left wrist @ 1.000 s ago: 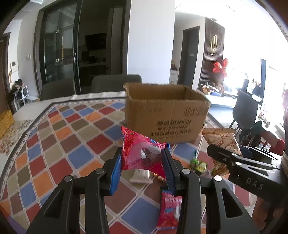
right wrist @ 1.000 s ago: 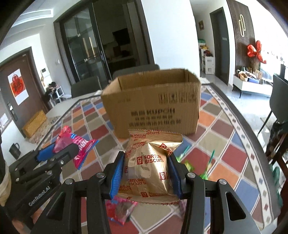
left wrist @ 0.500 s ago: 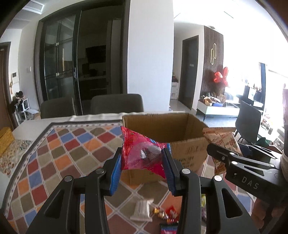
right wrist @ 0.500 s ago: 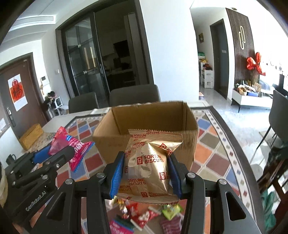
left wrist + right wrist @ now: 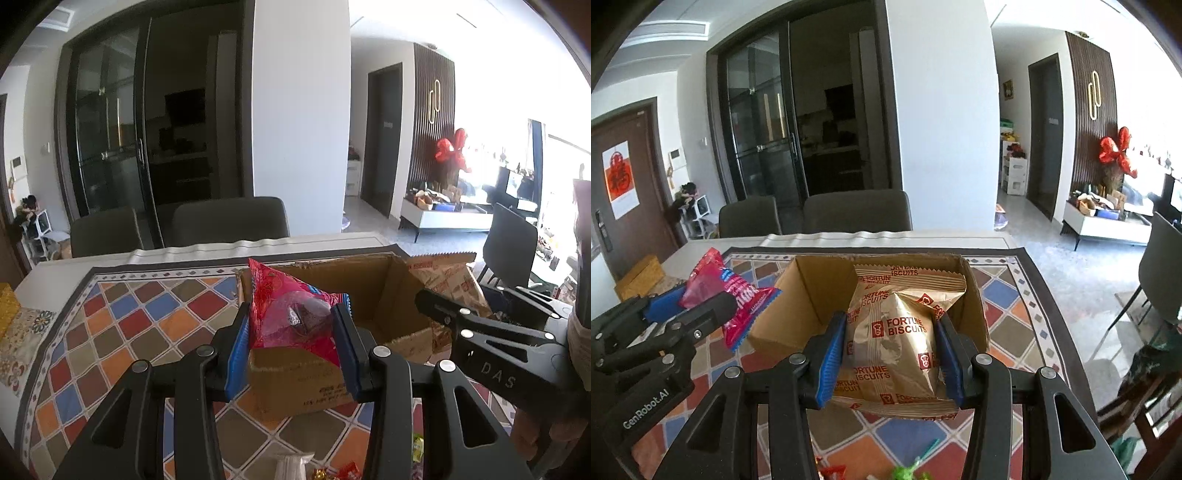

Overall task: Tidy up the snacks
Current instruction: 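Close both tools on their bags and carry them over the cardboard box, then open both tools to drop the bags into the box, then move both tools back toward the remaining snacks on the cloth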

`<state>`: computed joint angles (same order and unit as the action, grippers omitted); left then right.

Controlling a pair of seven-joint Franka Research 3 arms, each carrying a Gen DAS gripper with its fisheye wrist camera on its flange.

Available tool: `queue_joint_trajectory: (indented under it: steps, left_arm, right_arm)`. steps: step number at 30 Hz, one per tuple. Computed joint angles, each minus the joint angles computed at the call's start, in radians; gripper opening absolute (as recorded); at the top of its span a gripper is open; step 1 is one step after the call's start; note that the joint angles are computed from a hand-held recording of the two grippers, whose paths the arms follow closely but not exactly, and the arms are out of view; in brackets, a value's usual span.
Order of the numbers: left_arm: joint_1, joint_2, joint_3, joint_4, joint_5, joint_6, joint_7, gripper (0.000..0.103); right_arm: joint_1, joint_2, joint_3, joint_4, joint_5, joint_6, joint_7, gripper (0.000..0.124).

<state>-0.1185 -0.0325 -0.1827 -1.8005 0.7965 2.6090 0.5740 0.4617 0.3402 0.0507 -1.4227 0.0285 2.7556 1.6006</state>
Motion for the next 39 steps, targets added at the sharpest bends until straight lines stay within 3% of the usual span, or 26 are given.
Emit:
queue_joint_trajectory:
  steps: [8,10,12,14,15,23,39]
  left_arm:
    - [-0.005,0.121,0.023,0.125,-0.158,-0.032,0.124,0.043]
    - [-0.010,0.138,0.030,0.145,-0.185,-0.047,0.129,0.046]
    - [-0.016,0.141,0.039,0.149,-0.177,-0.053,0.106,0.058]
    - [-0.023,0.134,0.046,0.145,-0.147,-0.068,0.073,0.065]
    - [-0.025,0.126,0.048,0.136,-0.127,-0.072,0.055,0.066]
    - [-0.029,0.050,0.027,0.059,-0.036,-0.113,-0.006,0.070]
    - [-0.011,-0.171,-0.078,-0.153,0.125,-0.152,-0.142,0.071]
  right_arm:
    - [0.003,0.115,-0.012,0.181,-0.009,-0.071,-0.003,0.048]
    - [0.007,0.147,-0.017,0.236,-0.011,-0.101,-0.002,0.048]
    - [0.022,0.163,-0.040,0.255,-0.038,-0.104,0.016,0.050]
    - [0.035,0.177,-0.061,0.279,-0.065,-0.124,0.043,0.069]
    - [0.038,0.175,-0.067,0.273,-0.074,-0.118,0.055,0.070]
    - [0.013,0.102,-0.038,0.156,-0.061,-0.090,0.045,0.070]
    - [-0.031,-0.176,0.030,-0.252,0.023,0.088,-0.065,0.070]
